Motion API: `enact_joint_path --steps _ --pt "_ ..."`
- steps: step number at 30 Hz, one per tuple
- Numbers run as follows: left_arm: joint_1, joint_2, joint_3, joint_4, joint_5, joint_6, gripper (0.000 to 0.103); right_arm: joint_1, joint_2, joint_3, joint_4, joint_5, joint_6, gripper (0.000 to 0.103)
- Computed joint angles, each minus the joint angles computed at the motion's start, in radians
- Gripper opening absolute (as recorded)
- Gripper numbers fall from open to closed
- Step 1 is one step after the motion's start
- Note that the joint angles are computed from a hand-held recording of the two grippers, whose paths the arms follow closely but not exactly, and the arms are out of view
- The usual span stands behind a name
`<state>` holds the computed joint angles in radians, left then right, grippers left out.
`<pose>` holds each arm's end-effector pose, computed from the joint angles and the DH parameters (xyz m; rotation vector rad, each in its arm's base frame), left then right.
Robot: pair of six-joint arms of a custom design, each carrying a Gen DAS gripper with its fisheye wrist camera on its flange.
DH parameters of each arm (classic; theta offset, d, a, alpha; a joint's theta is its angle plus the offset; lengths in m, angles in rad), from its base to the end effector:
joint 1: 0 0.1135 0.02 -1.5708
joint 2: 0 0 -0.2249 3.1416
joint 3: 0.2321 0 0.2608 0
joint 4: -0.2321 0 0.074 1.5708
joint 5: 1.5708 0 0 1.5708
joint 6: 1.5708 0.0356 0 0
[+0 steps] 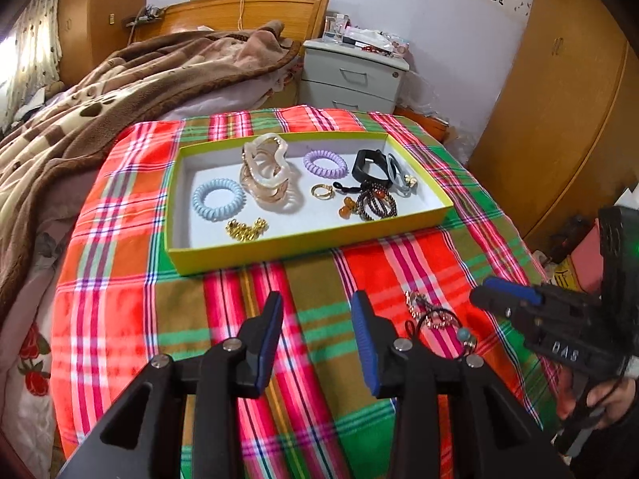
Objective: Organize jewelry
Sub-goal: 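Grasp the black cord bracelet with teal bead using the right gripper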
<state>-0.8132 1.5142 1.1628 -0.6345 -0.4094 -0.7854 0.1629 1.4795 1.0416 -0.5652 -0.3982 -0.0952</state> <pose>0.2337 -0.2265 0.2181 -0.1188 2.4465 -0.1738 0.3059 0.0643 0.1941 -0.4749 2.4983 0.5370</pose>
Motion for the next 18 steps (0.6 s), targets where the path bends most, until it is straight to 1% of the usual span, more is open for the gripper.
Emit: enact_joint_path --steps 2,3,4,5,6,8,10,12,15,18 --pt "-0.022 -0.003 0.001 -0.024 -0.031 -0.024 0.037 -0.002 -0.036 -0.038 0.003 -0.010 0.006 0.030" --pt "-0.033 -0.005 0.002 -0.035 -0.050 -0.031 0.037 0.004 -0.053 -0.056 0.008 0.003 0.014 0.032" --pt "-0.040 -0.010 -0.003 -0.037 -0.058 -0.035 0.037 0.009 -0.073 -0.077 0.020 0.019 0.029 0.036" --pt "-0.046 -0.013 -0.006 -0.045 -0.067 -0.043 0.038 0.009 -0.079 -0.086 0.024 0.022 0.034 0.048" --pt "-0.054 -0.011 -0.003 -0.058 -0.080 -0.051 0.038 0.014 -0.087 -0.096 0.026 0.027 0.045 0.052" --pt "-0.066 -0.008 -0.004 -0.068 -0.097 -0.060 0.038 0.018 -0.095 -0.110 0.032 0.028 0.051 0.052" --pt "-0.071 -0.002 -0.003 -0.073 -0.100 -0.061 0.038 0.039 -0.109 -0.130 0.041 0.064 0.053 0.052" --pt "-0.072 -0.002 -0.010 -0.065 -0.093 -0.063 0.038 0.068 -0.110 -0.140 0.041 0.112 0.057 0.052" --pt "-0.070 -0.004 -0.021 -0.047 -0.077 -0.061 0.038 0.094 -0.106 -0.148 0.044 0.156 0.069 0.052" --pt "-0.067 0.003 -0.024 -0.037 -0.063 -0.059 0.038 0.106 -0.110 -0.158 0.051 0.175 0.072 0.052"
